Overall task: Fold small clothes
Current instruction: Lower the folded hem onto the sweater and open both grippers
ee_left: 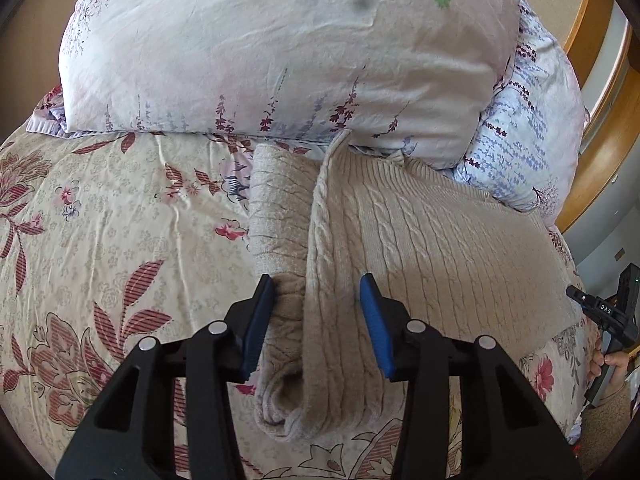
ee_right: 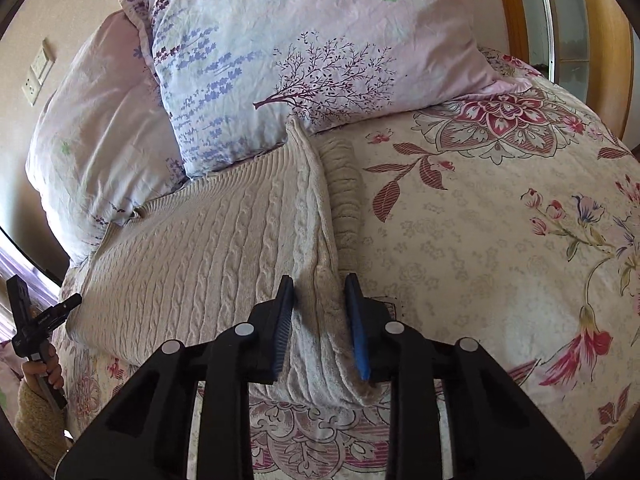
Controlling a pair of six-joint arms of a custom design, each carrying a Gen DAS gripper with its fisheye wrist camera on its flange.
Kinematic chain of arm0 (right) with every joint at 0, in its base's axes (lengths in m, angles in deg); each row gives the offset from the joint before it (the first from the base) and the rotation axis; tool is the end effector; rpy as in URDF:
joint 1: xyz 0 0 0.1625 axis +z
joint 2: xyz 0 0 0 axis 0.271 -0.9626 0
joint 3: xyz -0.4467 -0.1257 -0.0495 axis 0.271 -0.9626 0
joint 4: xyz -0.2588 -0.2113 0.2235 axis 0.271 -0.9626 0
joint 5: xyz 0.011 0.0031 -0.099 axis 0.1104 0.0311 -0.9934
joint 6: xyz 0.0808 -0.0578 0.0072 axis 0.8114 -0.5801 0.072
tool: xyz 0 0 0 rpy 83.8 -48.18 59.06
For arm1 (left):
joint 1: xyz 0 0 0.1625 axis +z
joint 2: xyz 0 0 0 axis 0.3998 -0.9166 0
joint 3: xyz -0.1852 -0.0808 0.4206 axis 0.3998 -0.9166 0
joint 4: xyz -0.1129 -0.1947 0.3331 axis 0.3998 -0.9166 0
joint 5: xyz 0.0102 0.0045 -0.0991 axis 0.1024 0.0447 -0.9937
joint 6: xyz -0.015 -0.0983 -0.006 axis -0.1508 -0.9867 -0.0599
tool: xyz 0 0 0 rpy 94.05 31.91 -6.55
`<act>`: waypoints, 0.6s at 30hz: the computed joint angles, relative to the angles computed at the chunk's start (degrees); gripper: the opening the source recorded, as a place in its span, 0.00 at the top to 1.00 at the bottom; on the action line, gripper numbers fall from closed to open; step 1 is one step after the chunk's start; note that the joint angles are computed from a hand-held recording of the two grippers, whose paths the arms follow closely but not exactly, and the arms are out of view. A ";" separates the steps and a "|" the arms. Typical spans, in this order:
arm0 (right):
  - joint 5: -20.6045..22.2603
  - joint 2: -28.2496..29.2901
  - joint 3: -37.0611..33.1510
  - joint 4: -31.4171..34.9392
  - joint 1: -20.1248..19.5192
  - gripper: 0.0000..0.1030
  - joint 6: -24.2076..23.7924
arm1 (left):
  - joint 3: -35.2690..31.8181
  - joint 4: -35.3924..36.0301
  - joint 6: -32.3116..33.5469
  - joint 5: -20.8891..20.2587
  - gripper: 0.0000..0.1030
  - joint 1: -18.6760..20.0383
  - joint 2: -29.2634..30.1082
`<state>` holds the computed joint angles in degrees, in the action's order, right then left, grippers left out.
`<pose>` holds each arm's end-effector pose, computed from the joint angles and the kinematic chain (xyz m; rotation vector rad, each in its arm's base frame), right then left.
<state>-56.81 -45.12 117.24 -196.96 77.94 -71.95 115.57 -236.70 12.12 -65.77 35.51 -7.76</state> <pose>0.1744 -0.7944 0.1933 0.7643 -2.7594 0.6723 -0.0808 -0.5562 0.3394 -0.2428 2.2740 -1.1541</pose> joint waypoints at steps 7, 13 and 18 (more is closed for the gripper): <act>-2.80 0.29 1.59 -4.44 1.03 0.85 -3.59 | -0.09 2.49 1.39 3.83 0.80 -0.95 1.27; -1.47 -1.37 4.17 -8.37 1.23 0.89 -4.22 | 1.53 0.04 2.03 2.51 0.87 -1.59 -0.46; -1.53 -2.76 7.05 -11.52 1.65 0.90 -6.23 | 3.24 -1.33 2.47 1.71 0.90 -2.37 -1.77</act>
